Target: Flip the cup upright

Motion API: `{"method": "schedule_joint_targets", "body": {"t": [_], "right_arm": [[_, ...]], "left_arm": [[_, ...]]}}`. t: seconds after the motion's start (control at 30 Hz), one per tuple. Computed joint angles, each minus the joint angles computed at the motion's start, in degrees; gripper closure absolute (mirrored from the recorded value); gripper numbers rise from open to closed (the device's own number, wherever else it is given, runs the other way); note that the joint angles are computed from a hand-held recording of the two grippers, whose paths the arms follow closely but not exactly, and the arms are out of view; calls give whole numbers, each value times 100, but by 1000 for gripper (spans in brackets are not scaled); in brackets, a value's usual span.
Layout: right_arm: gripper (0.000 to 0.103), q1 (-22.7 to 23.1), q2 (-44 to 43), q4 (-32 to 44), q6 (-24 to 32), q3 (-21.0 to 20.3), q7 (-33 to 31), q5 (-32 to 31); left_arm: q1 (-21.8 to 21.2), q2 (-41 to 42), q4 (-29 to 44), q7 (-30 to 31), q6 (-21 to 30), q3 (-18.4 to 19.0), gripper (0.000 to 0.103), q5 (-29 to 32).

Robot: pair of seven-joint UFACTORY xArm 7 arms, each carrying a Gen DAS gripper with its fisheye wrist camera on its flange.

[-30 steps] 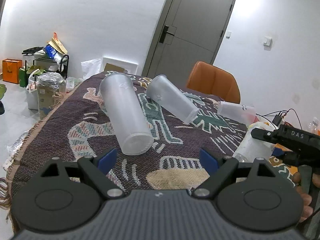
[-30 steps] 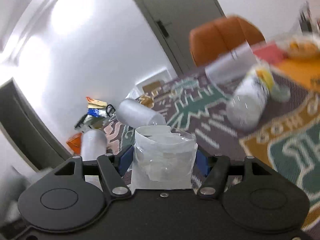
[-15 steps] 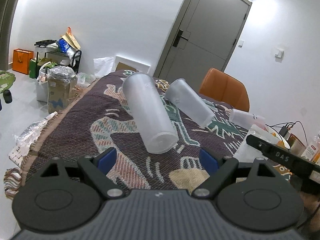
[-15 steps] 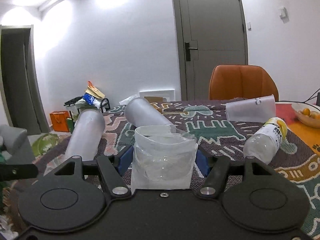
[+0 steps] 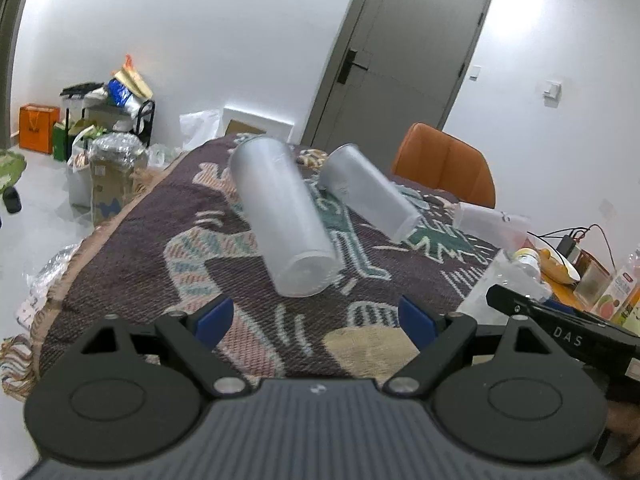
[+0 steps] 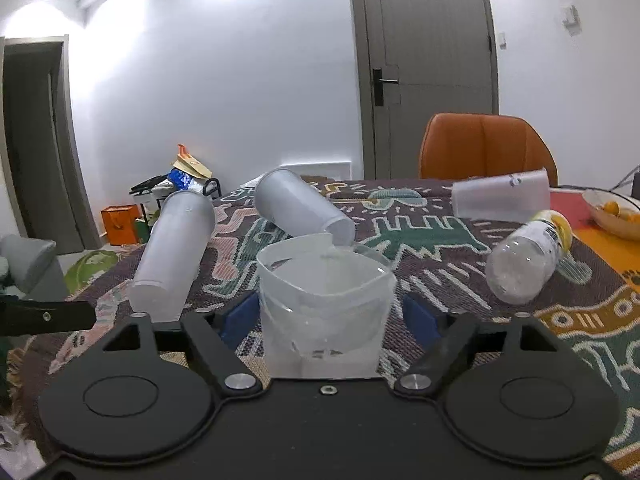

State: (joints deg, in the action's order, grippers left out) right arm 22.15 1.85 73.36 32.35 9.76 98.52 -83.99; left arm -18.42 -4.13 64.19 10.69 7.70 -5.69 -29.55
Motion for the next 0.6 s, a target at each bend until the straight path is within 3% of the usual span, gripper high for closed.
{"method": "schedule_joint_targets", "body": {"t": [0.1, 0.17, 0.6], "right_arm": [[8, -71, -227, -220, -228, -18, 170, -104], [6, -151, -358, -342, -434, -8, 113, -56], [0, -762, -1301, -1152, -1421, 183, 206, -165]], "left_arm": [[29, -45, -59, -331, -117, -103, 9, 437], [43, -77, -115, -612, -226, -168, 5, 757], [105, -178, -76, -2025, -282, -447, 4, 2509]]}}
